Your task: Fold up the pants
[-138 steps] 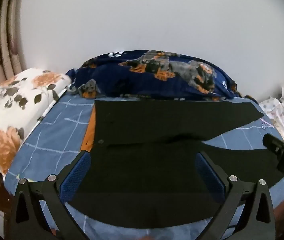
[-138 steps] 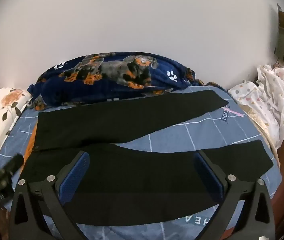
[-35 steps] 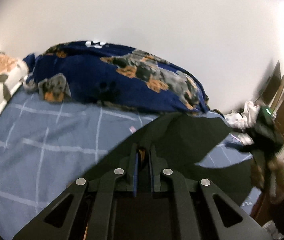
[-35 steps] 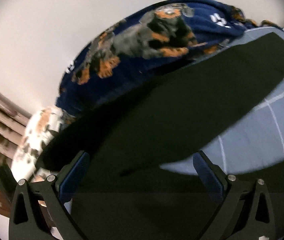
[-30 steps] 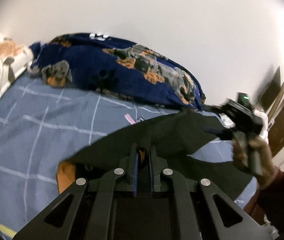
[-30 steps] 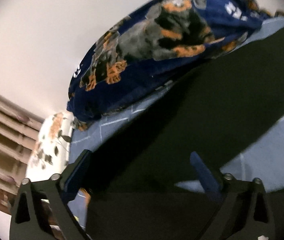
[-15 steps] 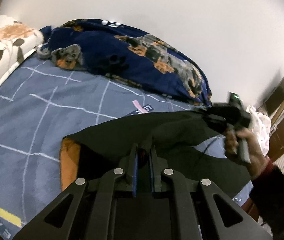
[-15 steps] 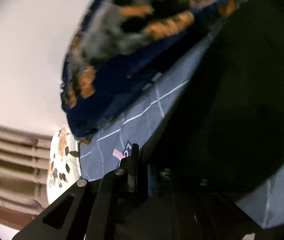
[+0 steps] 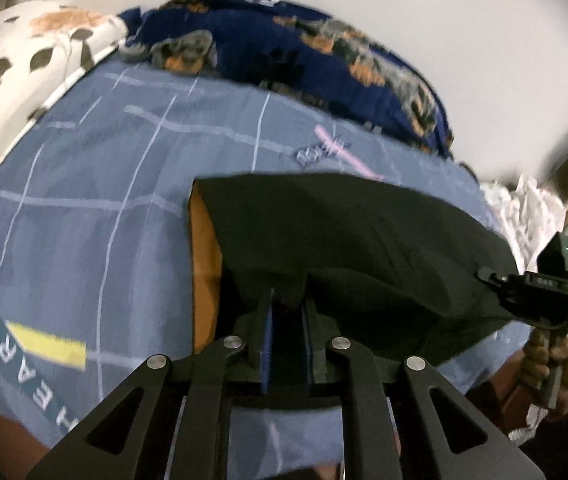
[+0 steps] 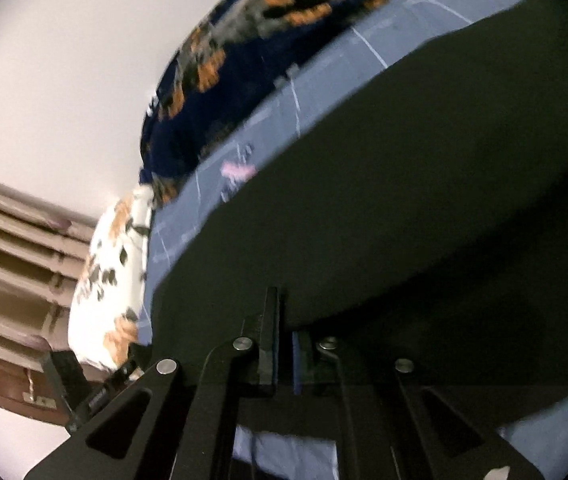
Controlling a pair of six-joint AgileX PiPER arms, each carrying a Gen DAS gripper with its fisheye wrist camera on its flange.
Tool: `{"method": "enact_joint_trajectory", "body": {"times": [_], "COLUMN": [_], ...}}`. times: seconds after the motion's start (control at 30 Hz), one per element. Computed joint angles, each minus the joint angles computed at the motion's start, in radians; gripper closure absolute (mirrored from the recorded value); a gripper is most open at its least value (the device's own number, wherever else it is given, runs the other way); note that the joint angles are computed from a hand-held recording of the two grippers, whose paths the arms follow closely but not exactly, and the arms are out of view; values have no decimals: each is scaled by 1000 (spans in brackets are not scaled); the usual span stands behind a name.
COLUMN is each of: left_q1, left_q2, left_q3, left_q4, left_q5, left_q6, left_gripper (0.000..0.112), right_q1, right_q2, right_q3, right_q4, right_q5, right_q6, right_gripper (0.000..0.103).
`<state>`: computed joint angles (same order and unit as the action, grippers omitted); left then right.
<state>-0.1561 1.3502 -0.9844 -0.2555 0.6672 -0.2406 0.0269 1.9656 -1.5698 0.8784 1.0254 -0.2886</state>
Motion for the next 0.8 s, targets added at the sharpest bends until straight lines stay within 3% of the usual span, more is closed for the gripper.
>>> {"method": "enact_joint_trajectory", "body": {"times": [0.2,0.33,0.43,0.57,0.7,0.8], "left_q1": [-19,-48,-56,-119,-174,-265], "left_q2": [-47,-66,-75,-104,-211,-221], "left_q3": [91,112,122,93,73,7], "left_q4": [14,80,129,351,502,634], "left_q5": [3,-12,-1,116,200,237], "left_q6": [-8,-38,-75,-283,-420,-509], "left_gripper": [99,97,89,59,59,59], "right_q1": [-19,-22,-14,-19,-20,-24], "right_q2": [-66,-61,-53,-40,-38,-39], "right_q3": [206,257,259,272,278,286], "right_q4": [21,36,31,41,52,62], "right_q5": [-22,-34,-40,-40,-42,-40], "right_q6": [-55,-63,-64,-70,-75,-85], "right_gripper": [98,98,98,98,98,98]}}
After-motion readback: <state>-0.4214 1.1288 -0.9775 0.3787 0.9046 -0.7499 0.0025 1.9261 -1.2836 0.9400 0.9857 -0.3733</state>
